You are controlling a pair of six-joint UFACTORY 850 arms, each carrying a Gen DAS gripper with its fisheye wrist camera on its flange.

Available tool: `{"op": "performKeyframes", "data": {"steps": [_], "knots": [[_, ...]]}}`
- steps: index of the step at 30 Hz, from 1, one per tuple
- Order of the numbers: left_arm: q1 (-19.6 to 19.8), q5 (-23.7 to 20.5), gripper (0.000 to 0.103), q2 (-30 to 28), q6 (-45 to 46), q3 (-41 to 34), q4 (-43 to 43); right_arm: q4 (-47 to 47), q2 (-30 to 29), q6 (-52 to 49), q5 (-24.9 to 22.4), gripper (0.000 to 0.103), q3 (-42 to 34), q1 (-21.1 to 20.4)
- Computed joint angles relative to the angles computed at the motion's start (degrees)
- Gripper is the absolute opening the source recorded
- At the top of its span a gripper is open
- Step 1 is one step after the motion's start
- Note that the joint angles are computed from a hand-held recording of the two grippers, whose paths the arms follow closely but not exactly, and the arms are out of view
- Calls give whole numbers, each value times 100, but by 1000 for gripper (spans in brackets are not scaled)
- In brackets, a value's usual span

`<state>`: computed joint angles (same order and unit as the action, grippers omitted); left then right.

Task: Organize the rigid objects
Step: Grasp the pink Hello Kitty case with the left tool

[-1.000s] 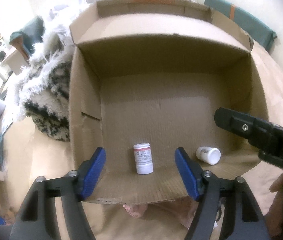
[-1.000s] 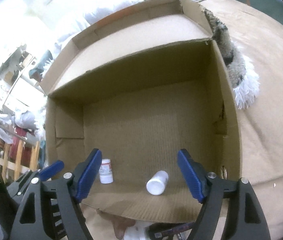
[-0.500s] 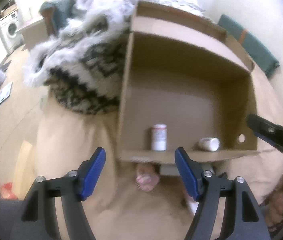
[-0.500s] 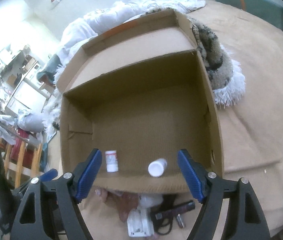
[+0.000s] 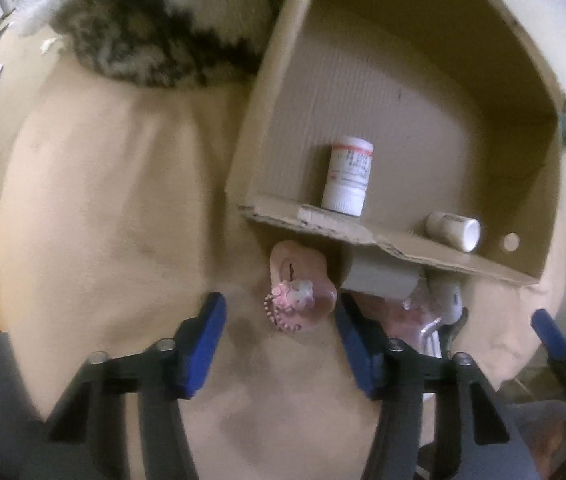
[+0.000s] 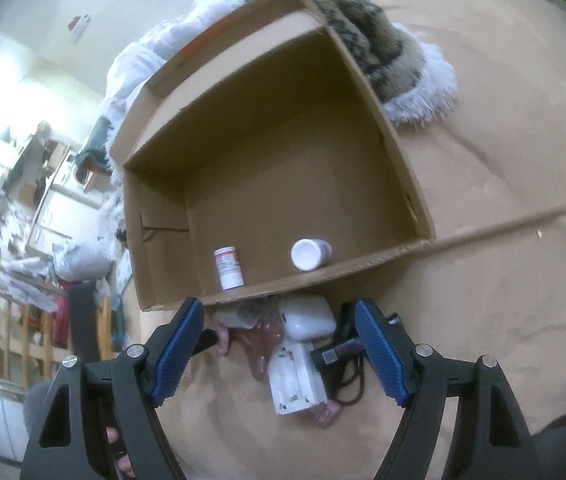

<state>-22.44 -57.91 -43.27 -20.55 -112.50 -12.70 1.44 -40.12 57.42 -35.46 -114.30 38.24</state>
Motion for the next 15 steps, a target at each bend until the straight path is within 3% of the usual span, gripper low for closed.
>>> {"op": "performKeyframes", "data": {"steps": [5,7,15], "knots": [[-20,-121,46,-273,23,-254,66,82,18,35,1,83,62,-32],[-32,-154,34,-318,-12,-302,159,256,31,-31,40,83,125,-54],[-146,-104,34,-128,-241,-148,725,679,12,-193,-39,83,212,-127]]}}
